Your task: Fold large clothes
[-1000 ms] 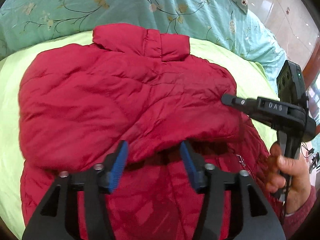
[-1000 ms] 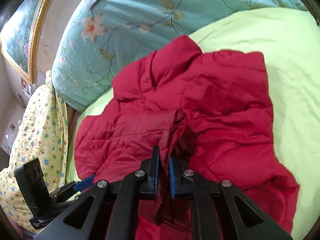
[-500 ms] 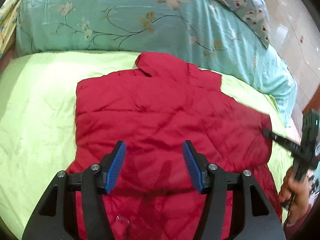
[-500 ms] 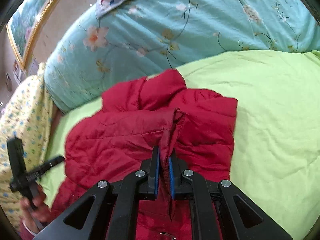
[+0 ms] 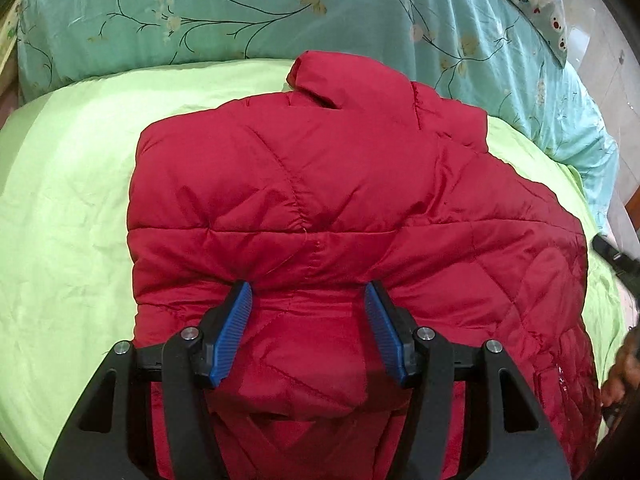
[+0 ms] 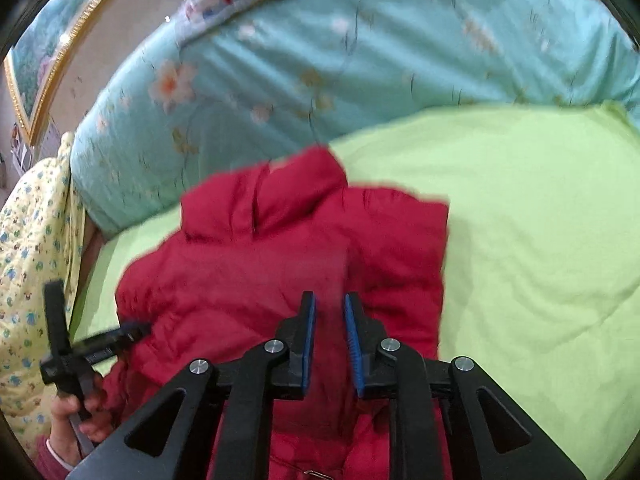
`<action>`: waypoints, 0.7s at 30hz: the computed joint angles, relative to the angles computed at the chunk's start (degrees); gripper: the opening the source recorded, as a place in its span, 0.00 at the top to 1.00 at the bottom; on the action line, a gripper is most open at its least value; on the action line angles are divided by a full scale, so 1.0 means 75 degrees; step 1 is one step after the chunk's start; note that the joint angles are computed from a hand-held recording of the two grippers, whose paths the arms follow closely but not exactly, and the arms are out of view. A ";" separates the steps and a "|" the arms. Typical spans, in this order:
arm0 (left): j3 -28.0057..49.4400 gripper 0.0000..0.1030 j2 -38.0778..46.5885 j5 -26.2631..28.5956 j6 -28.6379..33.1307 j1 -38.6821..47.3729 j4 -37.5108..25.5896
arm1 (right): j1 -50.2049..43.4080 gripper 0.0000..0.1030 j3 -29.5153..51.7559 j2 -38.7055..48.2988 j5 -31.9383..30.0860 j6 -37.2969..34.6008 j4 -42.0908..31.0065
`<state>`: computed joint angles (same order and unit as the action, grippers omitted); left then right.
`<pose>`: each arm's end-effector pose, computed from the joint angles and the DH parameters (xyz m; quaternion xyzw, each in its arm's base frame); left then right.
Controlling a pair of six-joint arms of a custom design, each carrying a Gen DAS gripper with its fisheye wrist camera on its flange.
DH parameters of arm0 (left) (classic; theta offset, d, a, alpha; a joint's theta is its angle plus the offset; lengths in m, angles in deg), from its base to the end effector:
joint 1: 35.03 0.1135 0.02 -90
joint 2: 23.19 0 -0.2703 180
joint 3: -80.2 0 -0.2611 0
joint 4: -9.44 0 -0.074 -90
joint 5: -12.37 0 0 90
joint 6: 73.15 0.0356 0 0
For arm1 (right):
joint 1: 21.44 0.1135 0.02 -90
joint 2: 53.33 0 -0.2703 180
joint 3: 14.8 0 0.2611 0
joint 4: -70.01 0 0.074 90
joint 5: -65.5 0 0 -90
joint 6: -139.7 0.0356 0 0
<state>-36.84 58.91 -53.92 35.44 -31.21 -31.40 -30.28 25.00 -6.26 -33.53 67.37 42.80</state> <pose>0.2832 0.0046 0.2033 0.1743 0.9306 -0.1454 0.2872 0.1835 -0.0229 0.2166 0.1666 0.8671 0.1052 0.4576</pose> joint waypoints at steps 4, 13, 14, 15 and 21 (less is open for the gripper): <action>-0.0031 0.44 -0.0049 -0.0110 -0.0021 -0.0059 0.0057 | 0.0840 0.71 0.0279 0.0182 0.0016 0.0004 -0.0099; -0.0081 0.44 -0.0140 -0.0211 0.0021 -0.0097 0.0084 | 0.1519 0.72 0.0549 0.2904 0.0580 -0.0026 0.0665; -0.0064 0.44 -0.0251 -0.0117 0.0073 -0.0032 -0.0034 | 0.1480 0.72 0.0534 0.3121 0.0567 -0.0117 0.0778; -0.0043 0.44 -0.0327 -0.0003 0.0104 0.0039 -0.0129 | 0.1446 0.72 0.0507 0.3244 0.0540 -0.0167 0.0875; 0.0090 0.44 -0.0619 0.0373 0.0317 0.0174 -0.0490 | 0.1417 0.72 0.0423 0.3539 0.0612 -0.0238 0.1176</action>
<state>-36.17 54.27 -51.12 37.82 -29.90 -35.08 -19.65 28.18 20.28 -28.94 65.59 51.62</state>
